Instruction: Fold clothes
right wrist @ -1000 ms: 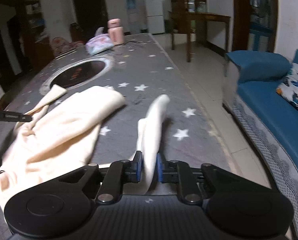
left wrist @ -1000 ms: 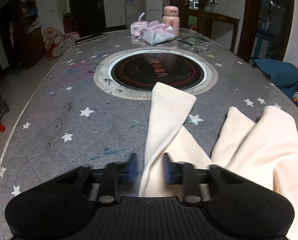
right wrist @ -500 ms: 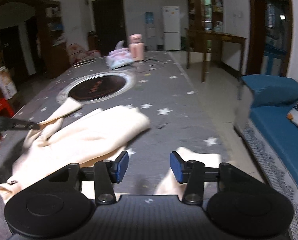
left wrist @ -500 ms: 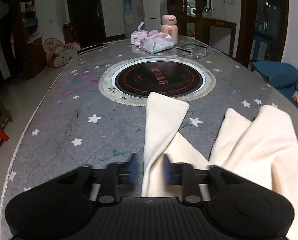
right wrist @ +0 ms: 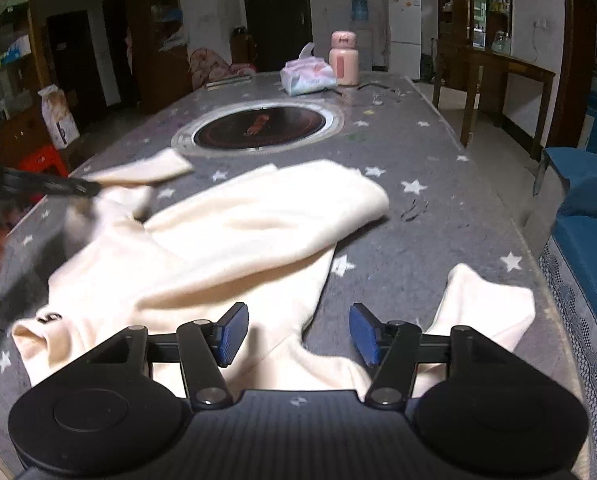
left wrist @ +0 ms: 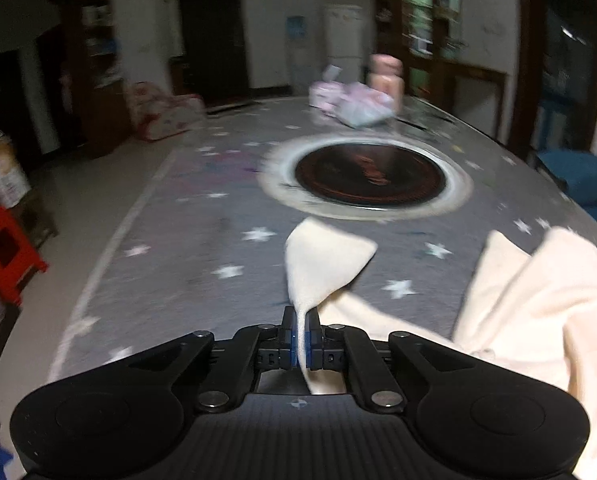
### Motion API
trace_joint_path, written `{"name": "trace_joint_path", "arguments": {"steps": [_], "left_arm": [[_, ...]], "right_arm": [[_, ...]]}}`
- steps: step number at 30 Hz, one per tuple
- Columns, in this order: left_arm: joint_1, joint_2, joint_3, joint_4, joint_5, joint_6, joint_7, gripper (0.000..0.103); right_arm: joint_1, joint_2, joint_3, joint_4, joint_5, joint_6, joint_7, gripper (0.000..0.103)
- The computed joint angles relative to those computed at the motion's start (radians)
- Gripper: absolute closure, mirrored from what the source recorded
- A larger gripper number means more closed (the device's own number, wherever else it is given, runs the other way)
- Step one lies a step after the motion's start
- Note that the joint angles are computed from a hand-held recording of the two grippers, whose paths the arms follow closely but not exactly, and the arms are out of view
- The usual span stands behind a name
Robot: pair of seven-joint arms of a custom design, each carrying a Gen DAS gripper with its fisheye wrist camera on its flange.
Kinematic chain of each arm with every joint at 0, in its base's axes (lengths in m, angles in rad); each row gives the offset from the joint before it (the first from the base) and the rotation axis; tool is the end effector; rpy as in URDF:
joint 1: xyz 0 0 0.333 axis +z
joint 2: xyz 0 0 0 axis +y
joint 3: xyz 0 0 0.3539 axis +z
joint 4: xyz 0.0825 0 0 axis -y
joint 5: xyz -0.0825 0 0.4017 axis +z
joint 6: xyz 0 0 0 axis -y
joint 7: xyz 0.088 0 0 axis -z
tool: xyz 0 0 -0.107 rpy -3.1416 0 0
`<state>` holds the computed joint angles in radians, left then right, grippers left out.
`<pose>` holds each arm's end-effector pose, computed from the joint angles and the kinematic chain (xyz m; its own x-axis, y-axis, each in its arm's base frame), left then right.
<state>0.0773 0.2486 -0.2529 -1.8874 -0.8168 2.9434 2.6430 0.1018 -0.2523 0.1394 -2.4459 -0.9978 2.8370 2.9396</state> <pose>0.6764 -0.0570 0.4844 -0.4310 -0.9007 -0.0539 -0.5447 0.3073 -0.7803 0.4621 0.1614 0.4741 -0.2134 -0.9744 -0.0711 -0.6558 0.1969 -0.7288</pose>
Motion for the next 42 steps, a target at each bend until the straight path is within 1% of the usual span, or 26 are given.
{"name": "trace_joint_path", "arguments": {"steps": [3,5,7,10,11,12,15,19,21,23,25,26,27,28,29,30,31,34,35,36,38,39,40,41,42], "left_arm": [[0.019,-0.057,0.024,-0.062,-0.029,0.017,-0.032,0.099],[0.023,-0.097,0.055,-0.108,-0.023,0.012,-0.073,0.099],[0.02,-0.14,0.093,-0.166,0.023,0.001,-0.123,0.099],[0.01,-0.171,0.143,-0.214,0.163,-0.041,-0.22,0.097],[0.012,-0.173,0.155,-0.21,0.198,-0.072,-0.251,0.095],[0.016,-0.174,0.159,-0.203,0.204,-0.1,-0.26,0.094],[0.017,-0.18,0.152,-0.184,0.174,-0.113,-0.233,0.091],[0.004,-0.18,0.119,-0.152,0.009,-0.106,-0.06,0.09],[-0.012,-0.155,0.109,-0.119,-0.011,-0.113,-0.03,0.09],[-0.033,-0.115,0.098,-0.079,0.018,-0.111,-0.048,0.09],[-0.042,-0.076,0.081,-0.035,0.029,-0.133,-0.048,0.09],[-0.04,-0.053,0.07,-0.009,0.025,-0.156,-0.031,0.089],[-0.048,-0.032,0.067,0.015,0.048,-0.164,-0.05,0.087],[-0.068,-0.01,0.074,0.036,0.102,-0.159,-0.097,0.083],[-0.072,0.013,0.069,0.059,0.128,-0.165,-0.107,0.078],[-0.073,0.034,0.058,0.081,0.139,-0.162,-0.108,0.076],[-0.087,0.054,0.059,0.097,0.171,-0.143,-0.133,0.073],[-0.109,0.113,0.06,0.157,0.256,-0.137,-0.208,0.069],[-0.12,0.133,0.065,0.178,0.288,-0.134,-0.238,0.064],[-0.121,0.149,0.064,0.194,0.311,-0.139,-0.257,0.064],[-0.128,0.179,0.067,0.228,0.356,-0.155,-0.3,0.065],[-0.121,0.187,0.058,0.237,0.365,-0.163,-0.305,0.065],[-0.113,0.195,0.049,0.245,0.369,-0.171,-0.306,0.071],[-0.097,0.201,0.029,0.25,0.36,-0.175,-0.289,0.084],[-0.083,0.207,0.011,0.255,0.349,-0.179,-0.271,0.088]], "right_arm": [[0.005,0.005,-0.003,-0.007,0.015,-0.004,-0.011,0.045],[0.008,0.003,-0.005,-0.016,0.025,-0.004,-0.018,0.045],[0.012,-0.005,-0.007,-0.029,0.04,-0.007,-0.035,0.044],[0.02,-0.021,-0.01,-0.044,0.067,-0.009,-0.075,0.042],[0.027,-0.028,-0.016,-0.05,0.09,-0.006,-0.101,0.042],[0.031,-0.033,-0.019,-0.054,0.111,-0.006,-0.128,0.042],[0.035,-0.048,-0.022,-0.062,0.162,-0.004,-0.194,0.042],[0.013,-0.062,-0.021,-0.057,0.198,0.021,-0.225,0.043],[-0.001,-0.057,-0.022,-0.05,0.214,0.037,-0.238,0.044],[-0.013,-0.045,-0.023,-0.038,0.226,0.048,-0.256,0.044],[-0.021,-0.024,-0.03,-0.02,0.237,0.06,-0.284,0.048],[-0.025,-0.013,-0.034,-0.011,0.242,0.067,-0.298,0.049],[-0.029,-0.003,-0.039,-0.002,0.247,0.077,-0.308,0.049],[-0.033,0.007,-0.042,0.006,0.253,0.086,-0.316,0.05],[-0.036,0.018,-0.047,0.016,0.261,0.094,-0.325,0.05],[-0.038,0.031,-0.055,0.026,0.273,0.103,-0.336,0.051],[-0.037,0.045,-0.065,0.037,0.291,0.113,-0.352,0.052],[-0.017,0.092,-0.105,0.07,0.392,0.138,-0.434,0.056],[-0.01,0.111,-0.116,0.083,0.431,0.142,-0.466,0.058],[-0.003,0.132,-0.127,0.1,0.47,0.144,-0.5,0.059],[-0.005,0.164,-0.13,0.128,0.496,0.139,-0.532,0.061],[-0.006,0.182,-0.132,0.145,0.504,0.135,-0.544,0.061],[-0.006,0.193,-0.133,0.157,0.512,0.132,-0.555,0.062],[-0.005,0.206,-0.136,0.17,0.521,0.129,-0.568,0.062],[-0.004,0.219,-0.139,0.183,0.535,0.127,-0.584,0.063]]}}
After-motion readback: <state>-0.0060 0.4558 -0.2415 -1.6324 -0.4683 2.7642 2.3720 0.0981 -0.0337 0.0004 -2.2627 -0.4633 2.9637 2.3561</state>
